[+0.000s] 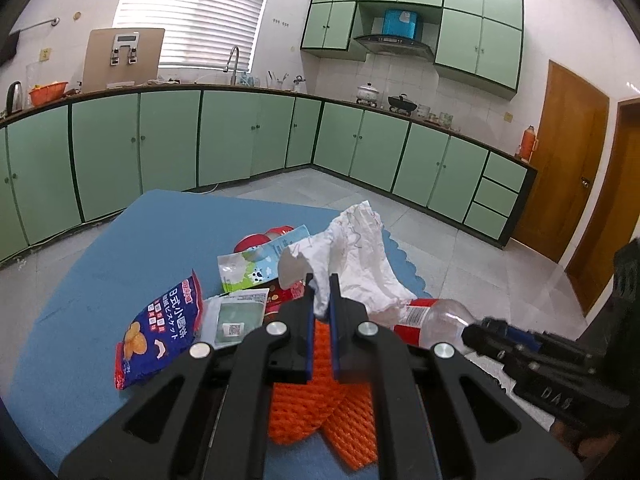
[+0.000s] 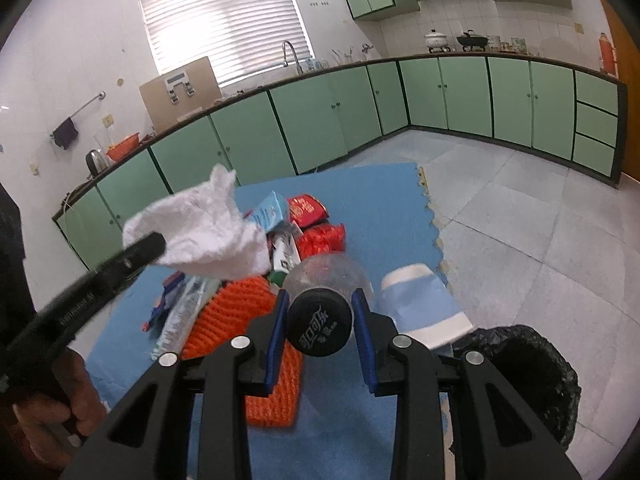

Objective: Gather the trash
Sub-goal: 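Carry bottle and tissue over the black bin and open both tools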

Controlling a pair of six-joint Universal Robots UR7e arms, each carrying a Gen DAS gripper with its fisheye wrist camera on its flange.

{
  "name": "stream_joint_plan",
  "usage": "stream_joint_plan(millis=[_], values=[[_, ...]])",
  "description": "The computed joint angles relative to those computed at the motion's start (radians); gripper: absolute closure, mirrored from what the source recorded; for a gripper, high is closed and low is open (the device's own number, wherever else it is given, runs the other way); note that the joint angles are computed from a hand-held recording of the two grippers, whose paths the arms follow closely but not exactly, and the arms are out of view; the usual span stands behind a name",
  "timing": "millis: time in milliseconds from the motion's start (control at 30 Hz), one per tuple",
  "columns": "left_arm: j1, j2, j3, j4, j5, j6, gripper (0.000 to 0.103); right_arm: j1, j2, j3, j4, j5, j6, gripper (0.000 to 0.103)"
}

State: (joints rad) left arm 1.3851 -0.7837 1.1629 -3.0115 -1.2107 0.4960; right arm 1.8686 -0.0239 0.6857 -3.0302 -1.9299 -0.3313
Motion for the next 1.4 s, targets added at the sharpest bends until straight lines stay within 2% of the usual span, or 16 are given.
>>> stream_joint_plan(millis=[267,467,633,900,1000,1167,1267,1333,1400], values=[[-0.002,-0.008,0.0,-0.015,-0.02,0.015,0.099,0.015,-0.029,0.016,-0.03,0.022,-0.011,0.072],[-0.019,-0.014,0.017,0.0,-0.06,0.023,0.099,0.02,-0.117,0.152,-0.148,0.009,-0.011,0.072],[-0.044,-0.001,0.023,0.035,-0.125,0.027,0.099,0.02,-0.201,0.288,-0.301,-0.071,-0.03,0.072],[-0.078,0.056,0.046,0.106,-0.209,0.033,0.099,-0.019,-0.31,0.491,-0.486,-0.235,0.003,0.072],[-0.083,0.091,0.044,0.14,-0.218,0.029,0.099,-0.045,-0.335,0.545,-0.499,-0.276,0.036,0.072],[-0.08,0.145,0.026,0.211,-0.202,0.057,0.098,-0.092,-0.359,0.607,-0.468,-0.303,0.12,0.072],[-0.077,0.169,0.013,0.244,-0.186,0.065,0.091,-0.123,-0.365,0.625,-0.439,-0.294,0.167,0.072],[-0.073,0.181,0.0,0.261,-0.181,0.068,0.076,-0.137,-0.362,0.623,-0.424,-0.292,0.182,0.072],[-0.067,0.19,-0.018,0.273,-0.179,0.068,0.07,-0.151,-0.354,0.612,-0.404,-0.299,0.187,0.071]])
